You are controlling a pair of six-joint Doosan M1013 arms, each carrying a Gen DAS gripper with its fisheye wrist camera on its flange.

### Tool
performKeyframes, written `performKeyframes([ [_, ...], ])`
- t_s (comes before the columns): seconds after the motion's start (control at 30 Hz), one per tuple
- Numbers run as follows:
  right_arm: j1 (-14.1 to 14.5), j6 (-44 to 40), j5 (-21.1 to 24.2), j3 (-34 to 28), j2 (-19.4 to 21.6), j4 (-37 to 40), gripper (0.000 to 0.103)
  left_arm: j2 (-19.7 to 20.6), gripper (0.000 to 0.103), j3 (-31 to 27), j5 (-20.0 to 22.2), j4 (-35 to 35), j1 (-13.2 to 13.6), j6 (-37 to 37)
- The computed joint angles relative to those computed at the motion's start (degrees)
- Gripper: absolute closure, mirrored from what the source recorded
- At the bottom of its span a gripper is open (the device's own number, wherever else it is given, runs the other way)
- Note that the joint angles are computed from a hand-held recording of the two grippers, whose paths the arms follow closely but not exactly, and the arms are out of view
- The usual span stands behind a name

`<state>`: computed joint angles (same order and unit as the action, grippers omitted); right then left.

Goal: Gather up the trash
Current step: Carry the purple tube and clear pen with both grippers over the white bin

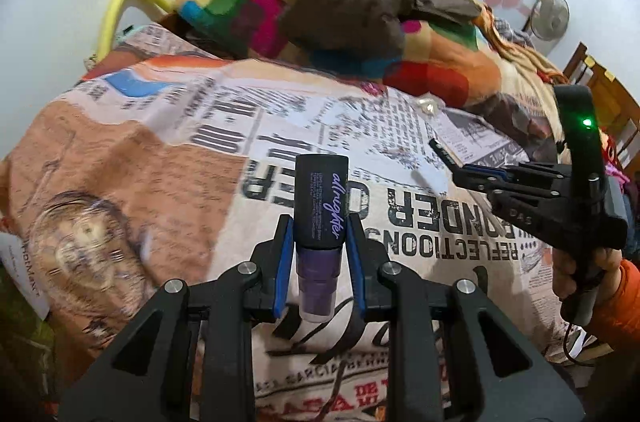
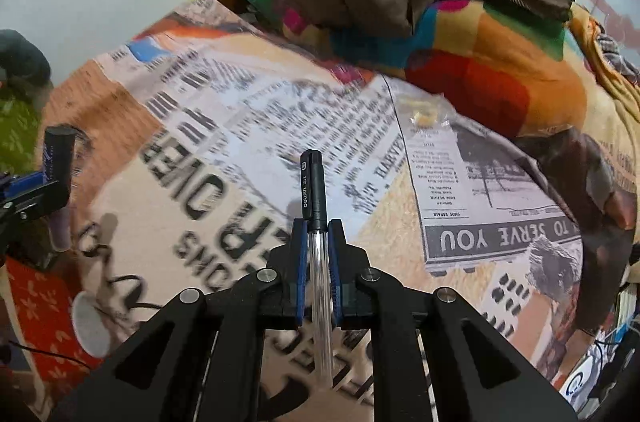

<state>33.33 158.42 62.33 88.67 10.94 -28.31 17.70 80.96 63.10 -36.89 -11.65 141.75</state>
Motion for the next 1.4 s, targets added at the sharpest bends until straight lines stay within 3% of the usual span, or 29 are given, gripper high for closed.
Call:
performKeyframes([
  [0.3,4.64,2.79,-0.45,-6.15,-0.02,-5.65,0.094,-2.56,0.078,-0.79,-0.20,-1.64,5.05,0.32],
  [0.63,9.30,-0.48,-0.90,-15.55,4.08,-8.96,0.094,-4.74,0.078,-1.55,-0.09,-3.61,12.09,0.72],
  [1.0,12.16,-8.25,-2.32,-25.38,11.09,-5.36,0.094,-5.76,0.078,-0.54,-1.80,-4.98,19.94,2.17],
  [1.4,13.59,-19.09,-3.11,-37.02,20.60,7.24,0.094,-3.45,0.078,0.31,-3.41,-3.65,27.85,-1.67],
])
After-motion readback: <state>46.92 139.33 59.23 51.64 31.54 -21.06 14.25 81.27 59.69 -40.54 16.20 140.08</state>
